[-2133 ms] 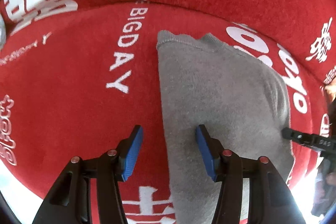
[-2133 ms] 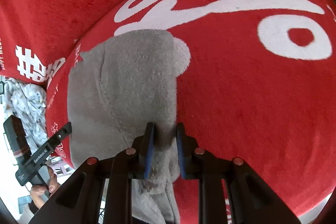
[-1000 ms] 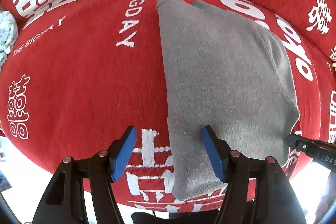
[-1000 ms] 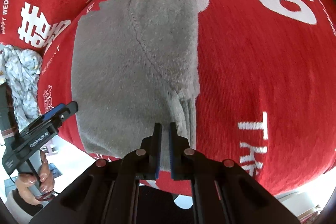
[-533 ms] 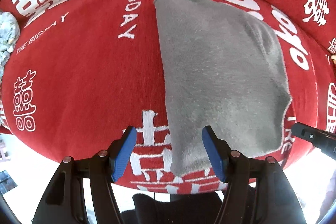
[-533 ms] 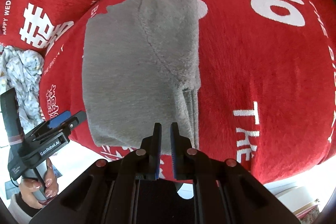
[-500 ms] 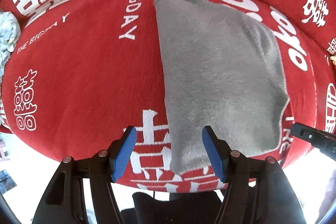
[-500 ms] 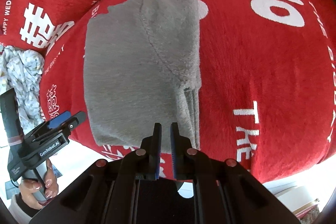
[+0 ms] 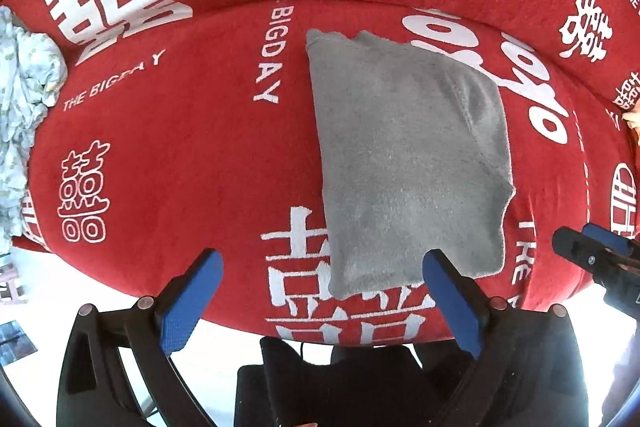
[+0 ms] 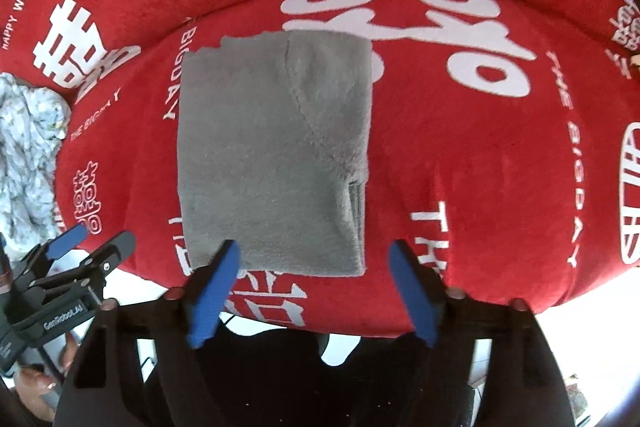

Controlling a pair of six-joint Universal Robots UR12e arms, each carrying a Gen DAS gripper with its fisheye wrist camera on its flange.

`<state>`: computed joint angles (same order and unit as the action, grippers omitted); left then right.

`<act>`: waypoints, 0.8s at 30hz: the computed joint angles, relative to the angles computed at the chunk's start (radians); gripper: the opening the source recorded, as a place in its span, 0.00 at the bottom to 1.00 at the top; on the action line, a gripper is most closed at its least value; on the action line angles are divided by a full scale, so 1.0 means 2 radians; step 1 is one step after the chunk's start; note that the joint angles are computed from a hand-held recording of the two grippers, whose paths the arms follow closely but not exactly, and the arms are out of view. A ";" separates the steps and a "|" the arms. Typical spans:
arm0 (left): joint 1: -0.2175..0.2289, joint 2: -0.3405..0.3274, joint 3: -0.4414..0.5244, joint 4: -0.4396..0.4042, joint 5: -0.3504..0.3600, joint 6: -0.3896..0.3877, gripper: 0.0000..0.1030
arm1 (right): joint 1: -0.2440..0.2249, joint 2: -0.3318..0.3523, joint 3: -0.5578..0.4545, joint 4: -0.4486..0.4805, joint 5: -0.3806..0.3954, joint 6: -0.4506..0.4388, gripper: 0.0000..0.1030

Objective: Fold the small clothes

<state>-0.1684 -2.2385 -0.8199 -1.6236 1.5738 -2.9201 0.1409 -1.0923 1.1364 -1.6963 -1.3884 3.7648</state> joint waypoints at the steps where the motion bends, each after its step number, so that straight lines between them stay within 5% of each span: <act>1: 0.000 0.001 0.000 0.001 0.002 0.000 0.97 | 0.002 0.002 -0.006 0.006 -0.008 0.000 0.80; 7: -0.003 0.006 0.000 0.007 0.008 0.007 0.97 | 0.007 0.003 -0.019 0.015 -0.040 0.010 1.00; 24: -0.005 0.017 0.001 0.007 0.033 0.005 0.97 | 0.017 0.007 -0.048 0.037 -0.058 0.016 1.00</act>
<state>-0.1791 -2.2045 -0.8176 -1.6101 1.6403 -2.9103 0.1751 -1.0775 1.0413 -1.6225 -1.5052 3.7971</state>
